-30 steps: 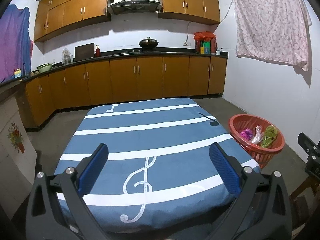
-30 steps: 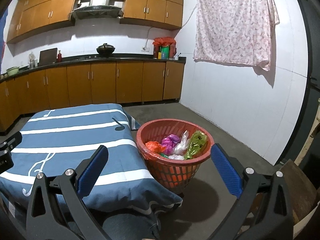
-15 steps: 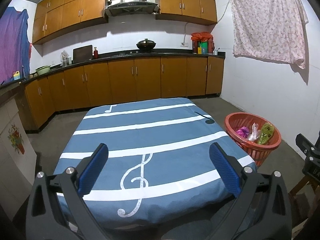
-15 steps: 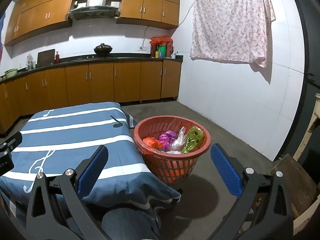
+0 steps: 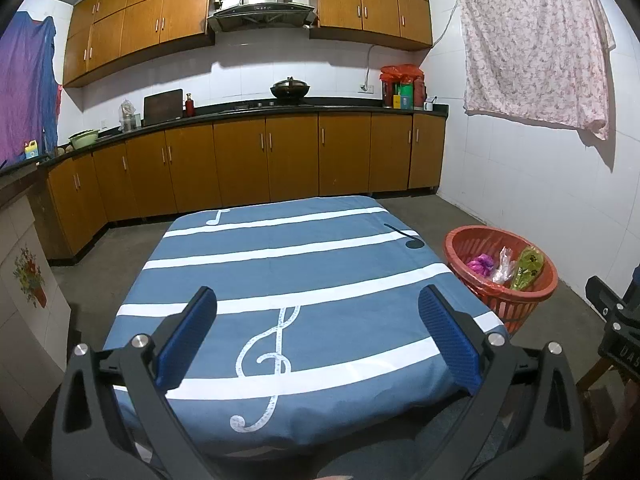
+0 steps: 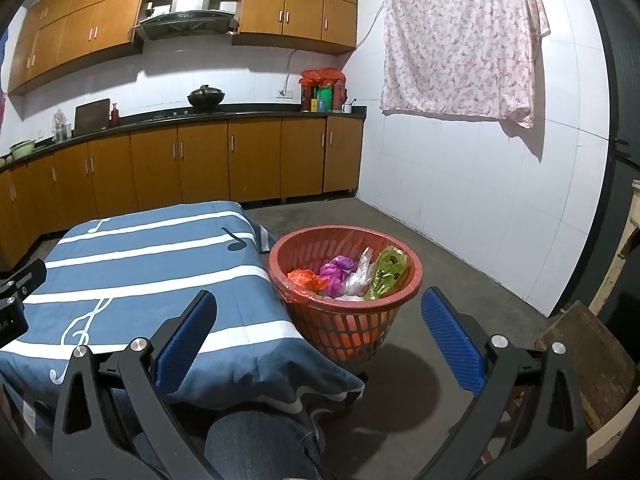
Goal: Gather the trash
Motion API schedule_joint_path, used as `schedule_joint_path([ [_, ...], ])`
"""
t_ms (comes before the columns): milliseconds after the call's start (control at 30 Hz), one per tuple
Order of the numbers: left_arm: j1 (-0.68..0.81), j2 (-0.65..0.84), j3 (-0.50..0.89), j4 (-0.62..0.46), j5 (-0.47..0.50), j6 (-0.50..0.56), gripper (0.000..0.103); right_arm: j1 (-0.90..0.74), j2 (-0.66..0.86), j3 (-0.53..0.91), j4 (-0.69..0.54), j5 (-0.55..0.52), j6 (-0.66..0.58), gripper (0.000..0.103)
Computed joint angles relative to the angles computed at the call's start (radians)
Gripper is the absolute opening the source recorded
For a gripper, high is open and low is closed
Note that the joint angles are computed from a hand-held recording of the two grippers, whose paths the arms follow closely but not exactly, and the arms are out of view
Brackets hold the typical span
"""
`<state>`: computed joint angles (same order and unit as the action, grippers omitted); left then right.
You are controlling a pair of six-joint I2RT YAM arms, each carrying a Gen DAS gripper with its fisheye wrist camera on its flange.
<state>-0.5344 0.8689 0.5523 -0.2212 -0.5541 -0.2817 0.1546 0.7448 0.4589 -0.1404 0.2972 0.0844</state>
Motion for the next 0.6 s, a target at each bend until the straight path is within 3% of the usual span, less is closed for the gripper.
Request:
schedule_joint_path([
  [600,-0.024,-0.004,0.002,-0.004,-0.022,-0.015,0.099,0.004,-0.003,0.001,-0.005,0.001,-0.001,0.101],
])
